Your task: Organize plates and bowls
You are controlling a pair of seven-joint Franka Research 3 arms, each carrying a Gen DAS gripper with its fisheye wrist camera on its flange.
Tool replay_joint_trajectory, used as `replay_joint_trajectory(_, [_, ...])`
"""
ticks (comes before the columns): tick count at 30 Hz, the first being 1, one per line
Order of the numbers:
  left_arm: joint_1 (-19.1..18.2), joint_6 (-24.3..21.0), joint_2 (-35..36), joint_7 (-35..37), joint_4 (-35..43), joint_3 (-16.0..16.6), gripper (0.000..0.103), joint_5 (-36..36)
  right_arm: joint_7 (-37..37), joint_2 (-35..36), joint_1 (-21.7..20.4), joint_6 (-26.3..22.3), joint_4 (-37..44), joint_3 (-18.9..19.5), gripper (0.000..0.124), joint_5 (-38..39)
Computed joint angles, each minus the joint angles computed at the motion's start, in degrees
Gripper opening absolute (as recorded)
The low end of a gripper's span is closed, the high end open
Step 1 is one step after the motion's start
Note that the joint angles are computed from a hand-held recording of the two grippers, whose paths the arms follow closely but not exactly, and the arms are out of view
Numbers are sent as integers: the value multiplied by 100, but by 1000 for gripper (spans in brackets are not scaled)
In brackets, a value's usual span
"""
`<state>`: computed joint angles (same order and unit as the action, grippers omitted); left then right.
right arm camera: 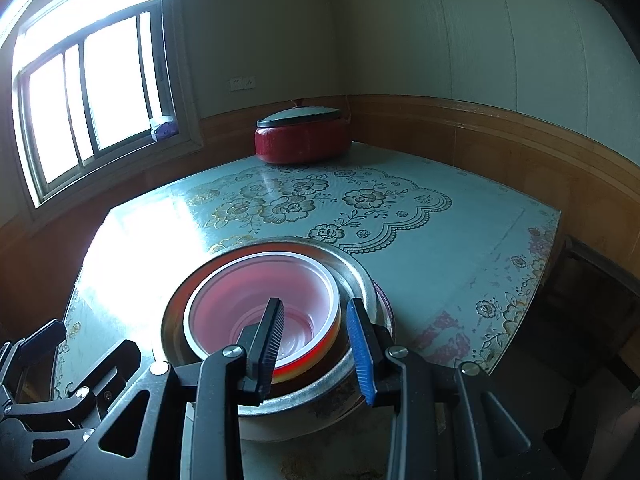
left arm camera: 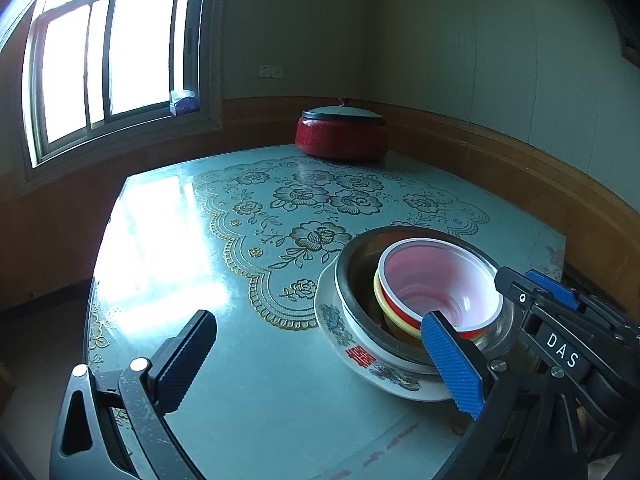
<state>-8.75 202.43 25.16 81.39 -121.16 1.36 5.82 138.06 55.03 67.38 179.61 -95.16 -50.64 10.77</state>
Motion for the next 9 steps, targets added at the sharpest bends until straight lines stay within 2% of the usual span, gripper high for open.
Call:
replay_joint_trajectory(3, [173,62,7,-110,-9,-145,102,149,-20,-8,-26,0,12,34,34,-6])
replay_joint_trajectory(9, [178,71,21,-153,6,-128,100,151,-88,-45,-72,64,1,91,35,1])
